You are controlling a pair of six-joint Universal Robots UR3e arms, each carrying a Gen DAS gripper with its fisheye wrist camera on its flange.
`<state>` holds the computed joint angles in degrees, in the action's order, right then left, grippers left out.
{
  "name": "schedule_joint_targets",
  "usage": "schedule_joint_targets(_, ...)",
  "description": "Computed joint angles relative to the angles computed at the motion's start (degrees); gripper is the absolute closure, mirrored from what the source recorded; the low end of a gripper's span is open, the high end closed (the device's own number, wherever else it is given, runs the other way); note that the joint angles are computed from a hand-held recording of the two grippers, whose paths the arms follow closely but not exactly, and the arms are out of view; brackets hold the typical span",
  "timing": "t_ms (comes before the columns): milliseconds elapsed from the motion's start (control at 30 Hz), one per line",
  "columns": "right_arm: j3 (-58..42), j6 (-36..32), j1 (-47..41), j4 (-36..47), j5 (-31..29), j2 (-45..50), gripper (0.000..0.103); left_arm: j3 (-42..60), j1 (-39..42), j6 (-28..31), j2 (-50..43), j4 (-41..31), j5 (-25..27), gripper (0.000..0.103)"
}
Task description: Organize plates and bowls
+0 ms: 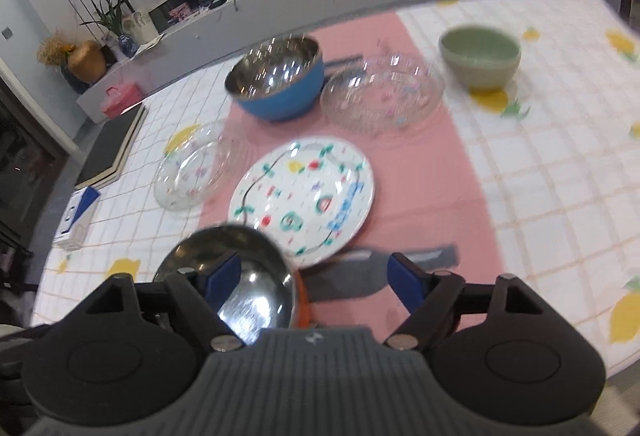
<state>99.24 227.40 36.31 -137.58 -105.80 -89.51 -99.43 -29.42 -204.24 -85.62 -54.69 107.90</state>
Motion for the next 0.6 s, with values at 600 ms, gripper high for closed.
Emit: schedule_joint_targets(600, -13.09, -12.92, -12.27, 10.22, 6.50, 2.27, 0.024, 25.26, 1.49, 4.56, -14.43, -3.01, 0.60, 0.031)
